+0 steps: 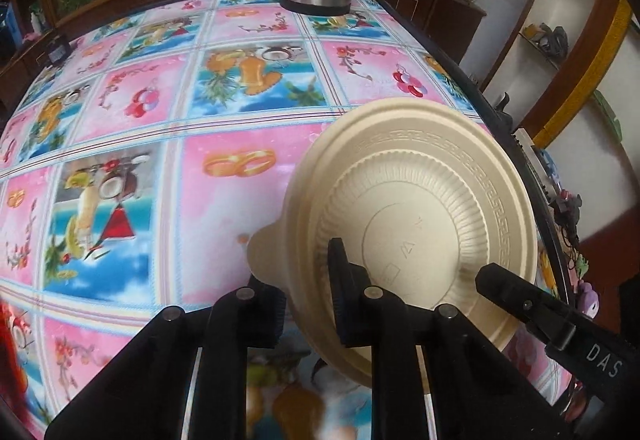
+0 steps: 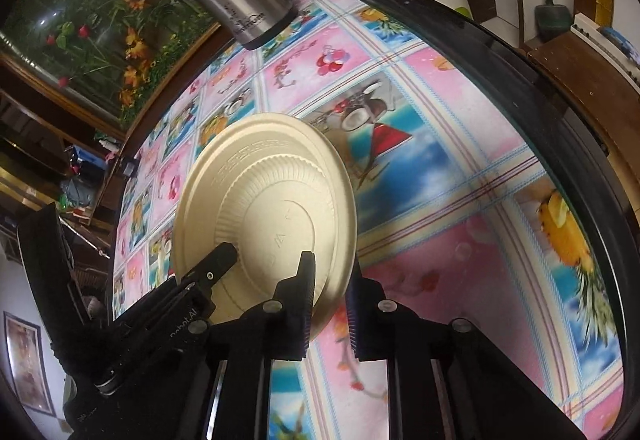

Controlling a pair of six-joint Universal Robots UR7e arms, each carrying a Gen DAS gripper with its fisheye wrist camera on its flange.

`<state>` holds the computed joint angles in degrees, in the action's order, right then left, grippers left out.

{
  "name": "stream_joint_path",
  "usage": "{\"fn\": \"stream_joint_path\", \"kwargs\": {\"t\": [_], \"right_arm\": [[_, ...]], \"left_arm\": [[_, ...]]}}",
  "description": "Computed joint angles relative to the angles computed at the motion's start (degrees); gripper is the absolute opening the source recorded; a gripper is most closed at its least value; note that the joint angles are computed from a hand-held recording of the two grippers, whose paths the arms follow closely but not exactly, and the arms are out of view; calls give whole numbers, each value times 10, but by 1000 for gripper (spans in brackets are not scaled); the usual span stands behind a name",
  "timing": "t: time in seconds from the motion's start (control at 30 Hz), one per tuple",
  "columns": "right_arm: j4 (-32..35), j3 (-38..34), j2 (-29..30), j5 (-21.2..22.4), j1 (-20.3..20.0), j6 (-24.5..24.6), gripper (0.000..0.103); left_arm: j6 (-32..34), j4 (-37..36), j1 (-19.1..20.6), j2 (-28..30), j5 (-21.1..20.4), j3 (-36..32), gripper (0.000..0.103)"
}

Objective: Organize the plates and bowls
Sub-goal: 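Carry the beige bowl toward the plate stack with both grippers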

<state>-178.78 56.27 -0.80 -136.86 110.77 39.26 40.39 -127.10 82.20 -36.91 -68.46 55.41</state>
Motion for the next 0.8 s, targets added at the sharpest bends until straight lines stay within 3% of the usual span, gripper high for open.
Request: {"fn": "stream_joint_path", "kwargs": {"t": [0.4, 0.8], "right_arm": [[51, -76, 47, -8, 30, -7, 14], [140, -198, 116, -21, 54, -7, 14]], "left_arm": [[7, -3, 22, -35, -10, 10, 16], [11, 11, 48, -52, -23, -6, 16]]}}
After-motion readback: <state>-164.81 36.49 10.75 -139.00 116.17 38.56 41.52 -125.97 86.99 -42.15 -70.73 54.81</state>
